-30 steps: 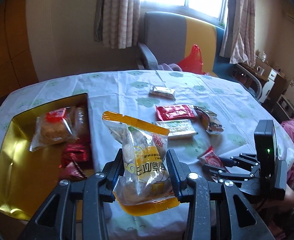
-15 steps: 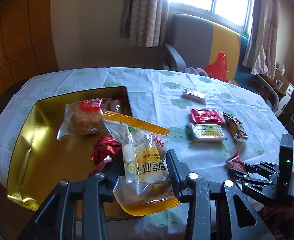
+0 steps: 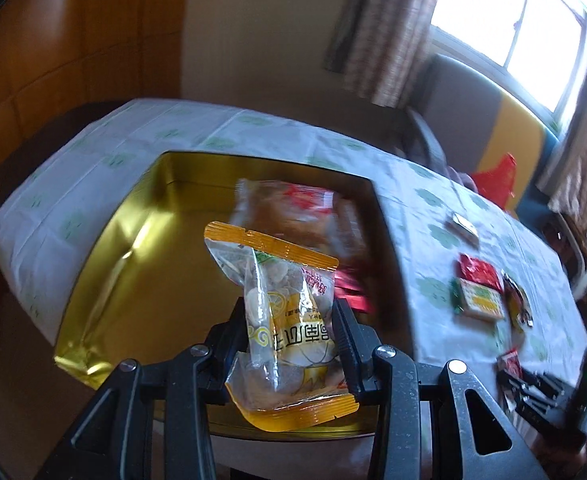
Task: Organize snacks
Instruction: 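Carry the snack bag into the tin and open the left gripper while the right gripper holds the candy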
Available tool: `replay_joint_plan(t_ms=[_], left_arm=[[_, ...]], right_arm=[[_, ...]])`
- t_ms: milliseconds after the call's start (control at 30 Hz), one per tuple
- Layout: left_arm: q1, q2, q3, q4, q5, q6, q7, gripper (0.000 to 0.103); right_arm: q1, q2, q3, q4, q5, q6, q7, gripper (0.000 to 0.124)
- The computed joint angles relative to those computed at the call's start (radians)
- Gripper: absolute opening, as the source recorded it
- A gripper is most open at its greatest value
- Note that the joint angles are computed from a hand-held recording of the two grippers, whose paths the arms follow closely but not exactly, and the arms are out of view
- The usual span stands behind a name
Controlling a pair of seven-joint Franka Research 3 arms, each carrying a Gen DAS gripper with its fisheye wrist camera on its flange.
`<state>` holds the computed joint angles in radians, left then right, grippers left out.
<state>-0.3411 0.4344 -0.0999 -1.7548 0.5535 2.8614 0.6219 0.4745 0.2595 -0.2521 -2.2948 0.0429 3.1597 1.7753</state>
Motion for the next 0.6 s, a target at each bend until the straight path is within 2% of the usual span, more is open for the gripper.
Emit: replay_joint_plan(t_ms=[200,300,400,500,600], left_arm=[[0.085,0.02,-0.047,-0.001,-0.13,0.0,0.051,0.041],[0.085,0.068,-0.057,0.061,-0.163,-0.014,0.094,0.042],[0.1,0.139,-0.092,0.15,-0.21,-0.053,0.185,0.043],[0.079,0.193,-0.079,0.228,-0.231,-0.109,0.216,0.053],[0.046,0.185,-0.041,0.218,-0.215,-0.115,0.184,0.053]], right_arm=[[0.015,0.001,-0.015,0.0,-0.004,0.0,0.006,0.031],[0.014,0.001,-0.014,0.001,-0.004,0.0,0.008,0.031],[0.02,0.001,-0.02,0.002,-0.009,-0.005,0.013,0.031],[0.018,0.001,-0.019,0.004,-0.014,-0.008,0.018,0.032],[0.021,0.003,-0.023,0.004,-0.02,-0.007,0.024,0.032]])
